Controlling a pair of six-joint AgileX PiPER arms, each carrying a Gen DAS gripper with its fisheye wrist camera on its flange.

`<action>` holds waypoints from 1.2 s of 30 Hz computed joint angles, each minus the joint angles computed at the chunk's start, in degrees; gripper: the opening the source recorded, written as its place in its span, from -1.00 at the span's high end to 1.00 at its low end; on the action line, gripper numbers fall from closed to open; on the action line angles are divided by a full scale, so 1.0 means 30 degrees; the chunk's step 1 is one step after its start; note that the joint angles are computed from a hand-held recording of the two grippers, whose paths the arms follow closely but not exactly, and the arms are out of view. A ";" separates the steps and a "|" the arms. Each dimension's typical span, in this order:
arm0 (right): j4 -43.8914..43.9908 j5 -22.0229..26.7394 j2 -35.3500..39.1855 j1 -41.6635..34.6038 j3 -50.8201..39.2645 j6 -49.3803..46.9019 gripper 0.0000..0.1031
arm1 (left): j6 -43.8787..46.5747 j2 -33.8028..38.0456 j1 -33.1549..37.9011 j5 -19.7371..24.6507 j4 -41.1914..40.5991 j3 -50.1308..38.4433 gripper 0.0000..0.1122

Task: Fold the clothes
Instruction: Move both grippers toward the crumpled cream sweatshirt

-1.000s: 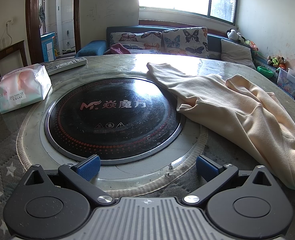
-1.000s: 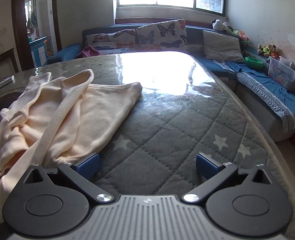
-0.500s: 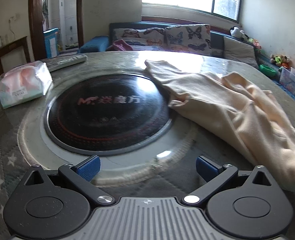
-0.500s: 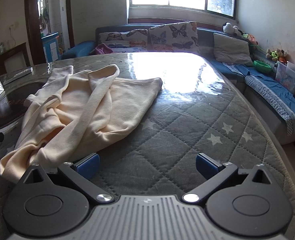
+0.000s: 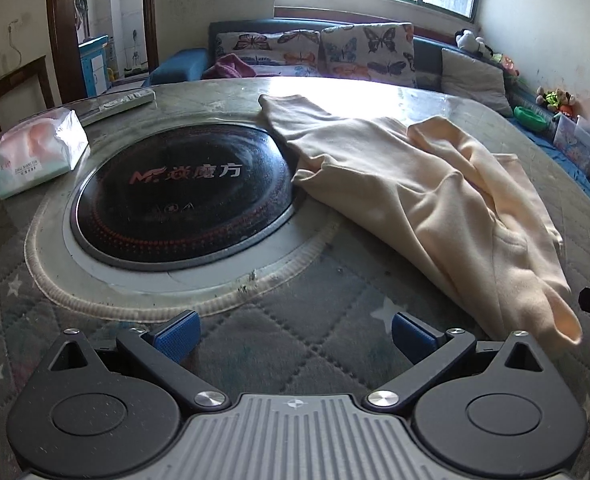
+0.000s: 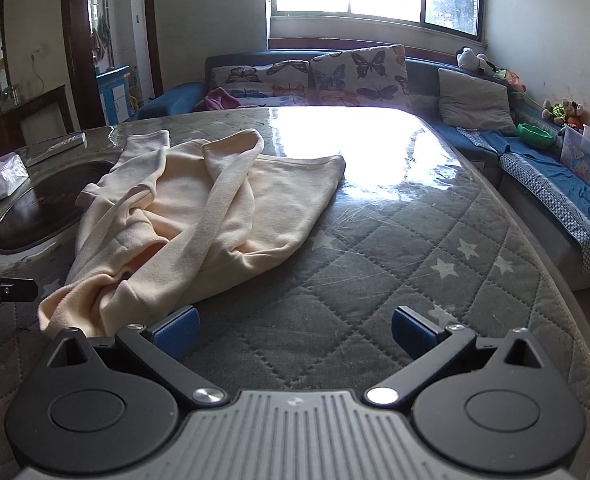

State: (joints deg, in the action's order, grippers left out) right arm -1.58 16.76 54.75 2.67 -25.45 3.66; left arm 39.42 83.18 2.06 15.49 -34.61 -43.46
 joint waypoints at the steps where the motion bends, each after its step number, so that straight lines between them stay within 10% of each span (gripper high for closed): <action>1: -0.0006 0.0067 -0.0100 0.0027 0.0021 0.0025 -1.00 | -0.0202 -0.0061 -0.0014 0.0131 0.0144 0.0002 -0.84; 36: -0.4087 0.0988 -0.1113 0.2686 -0.0019 0.4959 -1.00 | -0.9585 -0.1122 -0.3540 0.1313 0.8939 -0.0487 -0.84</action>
State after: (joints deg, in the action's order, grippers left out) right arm -13.84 19.72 51.41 10.72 -25.51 18.53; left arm 10.67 79.81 -8.56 19.43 -7.79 -44.92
